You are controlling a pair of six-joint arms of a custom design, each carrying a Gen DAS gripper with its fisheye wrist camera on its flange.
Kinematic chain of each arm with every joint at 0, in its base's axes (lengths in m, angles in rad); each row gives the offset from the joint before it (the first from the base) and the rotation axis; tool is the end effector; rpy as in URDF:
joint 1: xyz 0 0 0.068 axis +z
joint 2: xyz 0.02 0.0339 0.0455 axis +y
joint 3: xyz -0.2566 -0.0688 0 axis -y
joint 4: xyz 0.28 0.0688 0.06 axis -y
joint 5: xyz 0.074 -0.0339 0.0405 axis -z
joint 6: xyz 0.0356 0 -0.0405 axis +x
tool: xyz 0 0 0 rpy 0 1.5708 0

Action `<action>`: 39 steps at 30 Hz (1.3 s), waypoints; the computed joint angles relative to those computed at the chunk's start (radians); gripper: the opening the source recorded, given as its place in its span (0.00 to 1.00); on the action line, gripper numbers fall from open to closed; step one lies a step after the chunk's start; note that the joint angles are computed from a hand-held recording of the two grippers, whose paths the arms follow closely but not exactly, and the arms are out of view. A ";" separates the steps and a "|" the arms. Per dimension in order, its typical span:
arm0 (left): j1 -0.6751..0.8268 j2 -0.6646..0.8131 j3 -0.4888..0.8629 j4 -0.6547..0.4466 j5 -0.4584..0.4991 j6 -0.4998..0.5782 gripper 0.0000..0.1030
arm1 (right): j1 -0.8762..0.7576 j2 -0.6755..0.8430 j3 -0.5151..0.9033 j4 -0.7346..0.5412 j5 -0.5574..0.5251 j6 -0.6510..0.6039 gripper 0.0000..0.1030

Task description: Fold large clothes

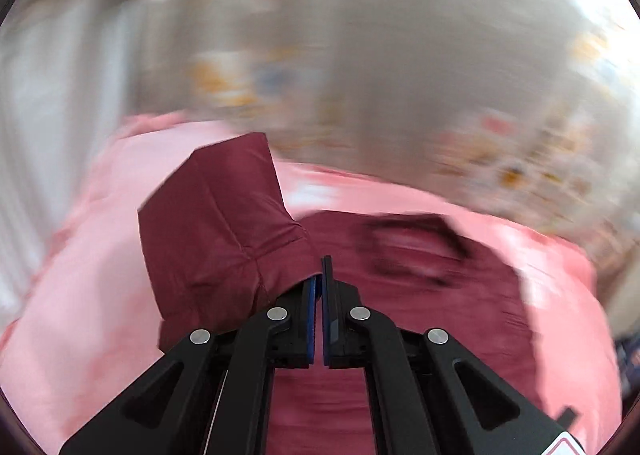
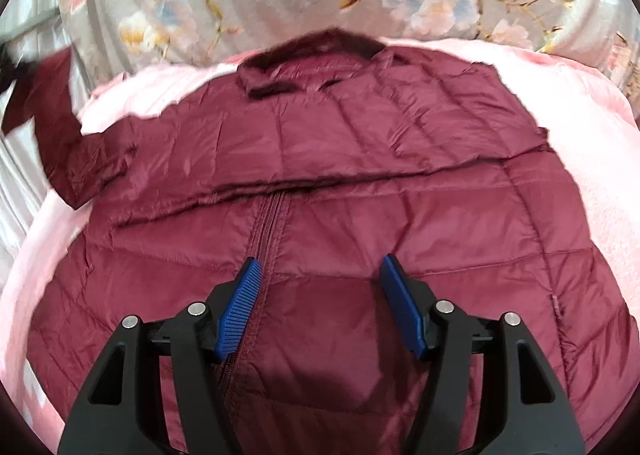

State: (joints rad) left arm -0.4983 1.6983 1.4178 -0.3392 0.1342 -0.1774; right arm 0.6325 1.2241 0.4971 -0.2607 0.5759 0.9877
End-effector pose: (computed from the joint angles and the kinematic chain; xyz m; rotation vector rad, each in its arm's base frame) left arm 0.3730 -0.2084 0.2847 0.4329 2.1914 -0.5226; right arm 0.2043 0.1257 0.1269 0.6174 2.2639 0.0308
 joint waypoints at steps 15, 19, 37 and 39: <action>-0.221 0.109 -0.026 0.057 -0.001 -0.092 0.72 | -0.063 -0.517 -0.205 -0.234 -0.016 0.005 0.59; -0.102 0.166 0.016 0.022 -0.005 -0.112 0.72 | -0.290 -0.524 -0.164 -0.153 -0.206 -0.188 0.59; 0.103 0.521 0.236 -0.091 0.023 -0.178 0.68 | -0.245 0.374 0.372 0.020 -0.090 -0.493 0.61; 0.109 0.515 0.219 -0.070 0.021 -0.170 0.68 | -0.346 0.272 0.279 0.026 -0.077 -0.401 0.61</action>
State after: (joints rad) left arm -0.3889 2.2132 1.6367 -0.4093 0.1550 -0.3474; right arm 0.2863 1.4962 0.7756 -0.2342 0.4990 0.5868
